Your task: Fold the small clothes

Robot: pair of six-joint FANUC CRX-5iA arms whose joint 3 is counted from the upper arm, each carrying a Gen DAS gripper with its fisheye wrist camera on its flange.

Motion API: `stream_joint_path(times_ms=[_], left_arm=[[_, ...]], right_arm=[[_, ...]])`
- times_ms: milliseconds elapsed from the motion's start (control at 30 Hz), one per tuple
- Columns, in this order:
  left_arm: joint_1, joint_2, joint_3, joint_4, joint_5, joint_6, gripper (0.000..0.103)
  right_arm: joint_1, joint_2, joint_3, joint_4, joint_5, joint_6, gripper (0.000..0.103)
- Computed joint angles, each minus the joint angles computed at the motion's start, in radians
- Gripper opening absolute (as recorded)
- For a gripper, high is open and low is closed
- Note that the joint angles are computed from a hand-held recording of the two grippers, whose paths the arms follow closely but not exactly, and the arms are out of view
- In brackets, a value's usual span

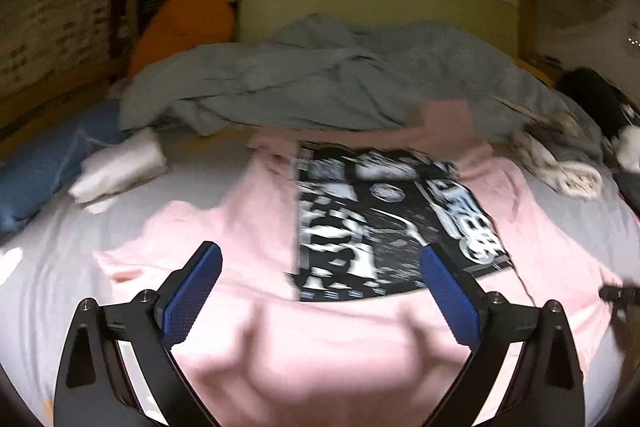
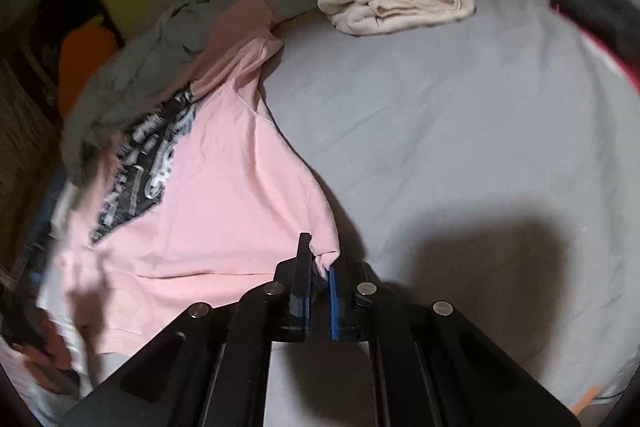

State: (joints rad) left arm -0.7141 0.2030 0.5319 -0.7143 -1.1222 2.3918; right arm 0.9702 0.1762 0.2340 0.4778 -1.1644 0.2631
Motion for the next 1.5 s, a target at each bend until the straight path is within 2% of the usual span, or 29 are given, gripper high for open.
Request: stream_joint_path(times_ms=[33,100,133,200,233,267,300,367,400,500,633,700,733,767,833,933,1000,1033,1067,1133,1200,1233,1267,1333,1400,1467,1500], left_arm=[[-0.002,-0.008,0.003,-0.027,-0.032,0.024,0.099],[0.0,-0.006,0.029,-0.06,-0.123,0.061,0.099],[0.014,-0.019,0.017,-0.044,-0.132,0.078,0.099],[0.061,-0.083,-0.07,0.047,-0.056,0.102,0.098],[0.069,-0.108,-0.109,0.072,-0.025,0.11,0.098],[0.059,-0.13,-0.145,0.071,-0.014,0.124,0.098],[0.033,-0.132,-0.155,0.045,-0.039,0.136,0.098],[-0.019,-0.123,-0.164,-0.009,-0.092,0.154,0.098],[-0.042,-0.122,-0.176,-0.033,-0.1,0.161,0.098],[-0.084,-0.112,-0.182,-0.098,-0.123,0.151,0.097],[-0.078,-0.164,-0.22,-0.142,-0.123,0.199,0.097],[-0.023,-0.215,-0.272,-0.08,-0.107,0.247,0.097],[0.005,-0.238,-0.299,-0.043,-0.086,0.261,0.097],[0.046,-0.267,-0.34,0.017,-0.044,0.268,0.097],[0.151,-0.316,-0.43,0.195,0.073,0.213,0.095],[0.239,-0.356,-0.546,0.392,0.226,0.124,0.065],[0.244,-0.355,-0.565,0.426,0.266,0.1,0.058],[0.235,-0.343,-0.551,0.415,0.26,0.095,0.049],[0.231,-0.335,-0.542,0.412,0.258,0.09,0.031],[0.231,-0.322,-0.532,0.423,0.262,0.094,0.006],[0.193,-0.304,-0.487,0.341,0.19,0.167,0.006],[0.162,-0.286,-0.445,0.29,0.113,0.196,0.006],[0.148,-0.279,-0.428,0.276,0.074,0.202,0.006],[0.128,-0.29,-0.433,0.257,0.05,0.226,0.006],[0.128,-0.29,-0.439,0.269,0.042,0.212,0.008],[0.151,-0.294,-0.444,0.299,0.048,0.193,0.017],[0.179,-0.302,-0.452,0.332,0.069,0.183,0.023]], right_arm=[[0.006,0.007,0.003,0.021,-0.014,-0.004,0.006],[0.041,-0.008,-0.046,0.139,-0.022,-0.092,0.009],[0.054,-0.013,-0.055,0.175,-0.046,-0.107,0.015],[0.106,0.029,-0.042,0.32,-0.182,-0.127,0.022],[0.124,0.027,-0.06,0.378,-0.2,-0.133,0.029],[0.137,0.028,-0.068,0.418,-0.206,-0.139,0.044],[0.148,0.021,-0.081,0.448,-0.196,-0.155,0.051],[0.165,-0.009,-0.124,0.485,-0.111,-0.169,0.055],[0.169,-0.009,-0.116,0.473,-0.054,-0.125,0.055],[0.174,0.034,-0.048,0.438,0.015,-0.041,0.055],[0.165,0.115,0.092,0.326,0.09,0.043,0.055],[0.167,0.142,0.111,0.31,0.128,0.035,0.055],[0.172,0.171,0.146,0.275,0.111,0.074,0.055],[0.181,0.195,0.172,0.252,0.087,0.106,0.055],[0.198,0.202,0.162,0.239,0.085,0.127,0.054],[0.223,0.194,0.12,0.214,0.099,0.147,0.055],[0.232,0.184,0.09,0.225,0.116,0.134,0.055],[0.233,0.174,0.07,0.239,0.137,0.125,0.055],[0.232,0.164,0.055,0.246,0.177,0.123,0.055],[0.223,0.161,0.059,0.244,0.262,0.128,0.055],[0.217,0.184,0.098,0.245,0.319,0.128,0.055],[0.215,0.201,0.131,0.225,0.337,0.143,0.055],[0.213,0.221,0.165,0.197,0.349,0.16,0.055],[0.209,0.262,0.241,0.098,0.371,0.216,0.054],[0.214,0.319,0.343,-0.024,0.323,0.328,0.052],[0.227,0.351,0.377,-0.045,0.259,0.383,0.051],[0.233,0.345,0.346,-0.008,0.268,0.361,0.051]])
